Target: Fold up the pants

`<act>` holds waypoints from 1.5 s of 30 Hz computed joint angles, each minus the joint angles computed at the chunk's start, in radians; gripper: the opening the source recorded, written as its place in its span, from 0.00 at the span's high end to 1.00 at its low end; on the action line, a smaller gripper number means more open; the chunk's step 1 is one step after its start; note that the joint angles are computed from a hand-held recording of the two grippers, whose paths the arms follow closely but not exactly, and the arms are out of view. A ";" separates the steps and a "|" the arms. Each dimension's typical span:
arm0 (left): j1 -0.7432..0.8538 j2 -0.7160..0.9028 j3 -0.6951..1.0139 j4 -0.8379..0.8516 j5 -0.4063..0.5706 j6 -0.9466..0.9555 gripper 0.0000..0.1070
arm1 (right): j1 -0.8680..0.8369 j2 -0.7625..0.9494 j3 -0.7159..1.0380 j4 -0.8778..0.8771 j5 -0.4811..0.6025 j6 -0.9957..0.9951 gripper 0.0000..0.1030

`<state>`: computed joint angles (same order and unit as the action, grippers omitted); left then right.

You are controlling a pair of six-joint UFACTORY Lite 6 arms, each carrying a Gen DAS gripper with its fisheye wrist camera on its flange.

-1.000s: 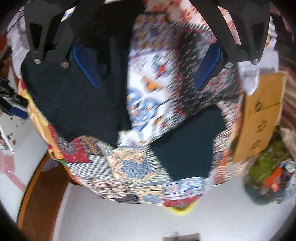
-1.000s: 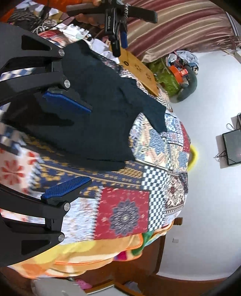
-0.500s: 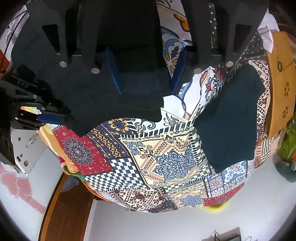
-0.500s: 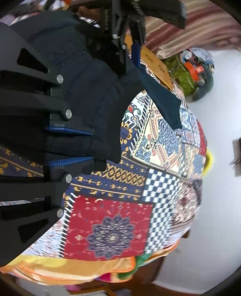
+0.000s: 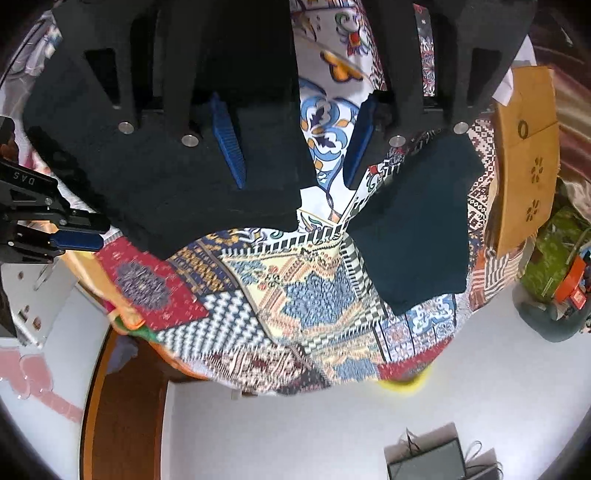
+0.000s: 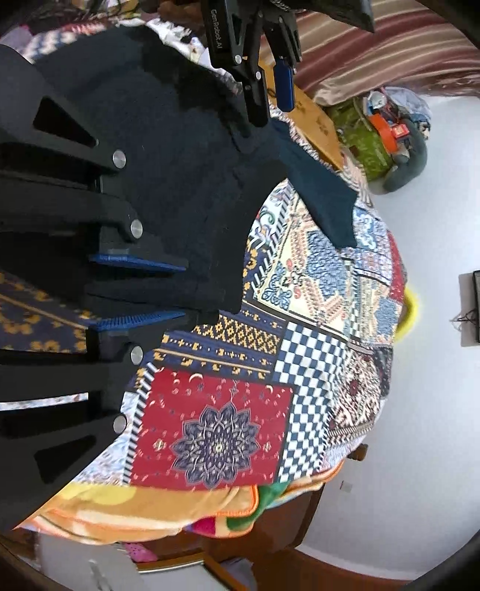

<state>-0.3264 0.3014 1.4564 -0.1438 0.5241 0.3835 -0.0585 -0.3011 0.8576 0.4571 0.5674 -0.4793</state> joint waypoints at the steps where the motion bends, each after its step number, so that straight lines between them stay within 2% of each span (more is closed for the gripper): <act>1: 0.004 -0.023 -0.015 -0.009 0.002 0.005 0.42 | -0.009 -0.032 -0.006 -0.001 0.018 0.004 0.68; 3: 0.010 -0.083 -0.068 0.000 -0.011 -0.010 0.31 | -0.017 -0.105 -0.022 -0.008 0.043 0.013 0.54; 5: 0.019 -0.128 -0.117 -0.011 -0.020 -0.007 0.23 | -0.014 -0.167 -0.039 -0.026 0.060 0.030 0.47; 9: 0.065 -0.153 -0.174 -0.125 0.031 0.076 0.19 | -0.015 -0.261 -0.086 0.008 0.113 0.036 0.31; 11: 0.083 -0.138 -0.193 -0.171 0.058 0.107 0.19 | -0.008 -0.297 -0.141 0.031 0.119 0.042 0.31; 16: 0.113 -0.033 -0.179 -0.269 0.129 0.162 0.19 | 0.040 -0.227 -0.228 0.032 0.075 0.052 0.31; 19: 0.109 0.040 -0.136 -0.334 0.194 0.168 0.16 | -0.041 -0.185 -0.253 0.202 0.088 -0.104 0.23; 20: 0.088 0.037 -0.143 -0.314 0.169 0.144 0.12 | -0.059 -0.142 -0.238 0.243 0.097 -0.146 0.21; 22: 0.054 0.037 -0.143 -0.288 0.154 0.128 0.12 | -0.108 -0.028 -0.202 0.359 0.144 -0.269 0.20; 25: 0.026 0.058 -0.108 -0.288 0.169 0.120 0.12 | -0.145 0.102 -0.142 0.464 0.207 -0.351 0.18; 26: 0.017 0.075 -0.082 -0.286 0.189 0.113 0.13 | -0.133 0.127 -0.119 0.466 0.201 -0.359 0.22; 27: 0.013 0.086 -0.063 -0.288 0.202 0.116 0.14 | -0.124 0.123 -0.113 0.468 0.208 -0.365 0.32; 28: 0.007 0.097 -0.043 -0.294 0.215 0.113 0.16 | -0.118 0.138 -0.098 0.477 0.218 -0.372 0.34; 29: 0.003 0.115 -0.015 -0.291 0.226 0.104 0.21 | -0.105 0.156 -0.075 0.467 0.217 -0.349 0.38; 30: -0.006 0.121 0.000 -0.274 0.226 0.081 0.25 | -0.095 0.156 -0.070 0.462 0.216 -0.338 0.46; 32: -0.008 0.126 0.023 -0.250 0.230 0.054 0.41 | -0.082 0.153 -0.061 0.455 0.208 -0.329 0.58; 33: -0.005 0.121 0.026 -0.256 0.234 0.056 0.45 | -0.069 0.133 -0.063 0.439 0.198 -0.317 0.65; 34: -0.004 0.111 0.022 -0.249 0.225 0.046 0.54 | -0.072 0.115 -0.067 0.429 0.197 -0.321 0.68; 35: -0.005 0.098 0.012 -0.247 0.217 0.044 0.58 | -0.058 0.090 -0.070 0.408 0.185 -0.304 0.71; 39: -0.001 0.019 -0.045 -0.254 0.197 0.055 0.67 | -0.044 0.053 -0.058 0.387 0.178 -0.297 0.78; 45: 0.018 -0.134 -0.098 -0.274 0.179 0.087 0.76 | -0.003 0.002 0.006 0.334 0.171 -0.245 0.79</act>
